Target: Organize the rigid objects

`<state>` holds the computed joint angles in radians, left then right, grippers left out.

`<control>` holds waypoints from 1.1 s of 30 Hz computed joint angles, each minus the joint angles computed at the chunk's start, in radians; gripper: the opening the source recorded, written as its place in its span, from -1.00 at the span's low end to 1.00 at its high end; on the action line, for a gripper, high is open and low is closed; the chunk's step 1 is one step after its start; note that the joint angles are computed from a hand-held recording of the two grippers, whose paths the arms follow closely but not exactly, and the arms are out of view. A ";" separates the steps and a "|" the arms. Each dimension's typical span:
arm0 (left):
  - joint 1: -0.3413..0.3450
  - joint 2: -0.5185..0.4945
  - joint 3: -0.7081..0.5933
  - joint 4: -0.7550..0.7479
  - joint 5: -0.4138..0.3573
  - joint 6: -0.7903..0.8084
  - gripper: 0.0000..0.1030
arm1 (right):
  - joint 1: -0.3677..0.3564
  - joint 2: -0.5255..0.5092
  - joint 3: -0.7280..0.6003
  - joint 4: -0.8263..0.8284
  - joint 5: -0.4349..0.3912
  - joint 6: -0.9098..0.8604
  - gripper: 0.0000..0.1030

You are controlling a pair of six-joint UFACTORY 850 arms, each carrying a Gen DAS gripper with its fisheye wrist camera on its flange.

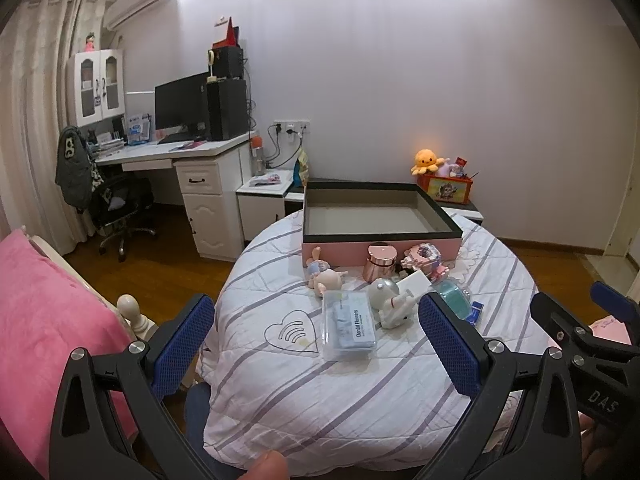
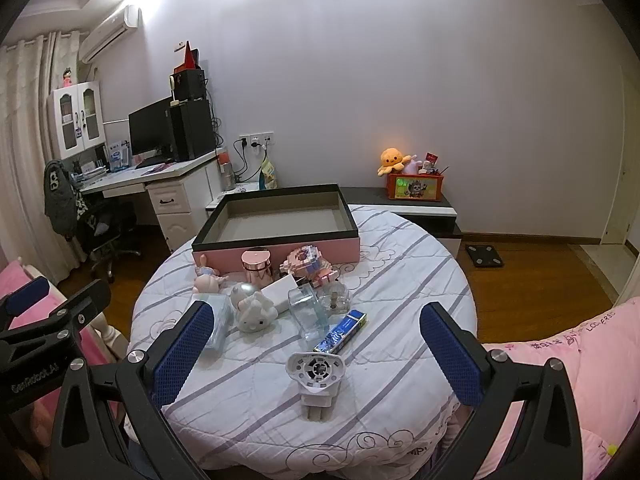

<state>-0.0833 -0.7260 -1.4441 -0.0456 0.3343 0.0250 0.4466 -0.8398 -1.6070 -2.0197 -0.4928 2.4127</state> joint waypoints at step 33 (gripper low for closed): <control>-0.011 0.005 0.013 0.015 0.011 -0.019 1.00 | -0.007 0.002 0.002 0.007 0.002 0.001 1.00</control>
<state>-0.0947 -0.7209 -1.4314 -0.0304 0.3452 0.0064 0.4400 -0.8381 -1.6047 -2.0125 -0.4908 2.4132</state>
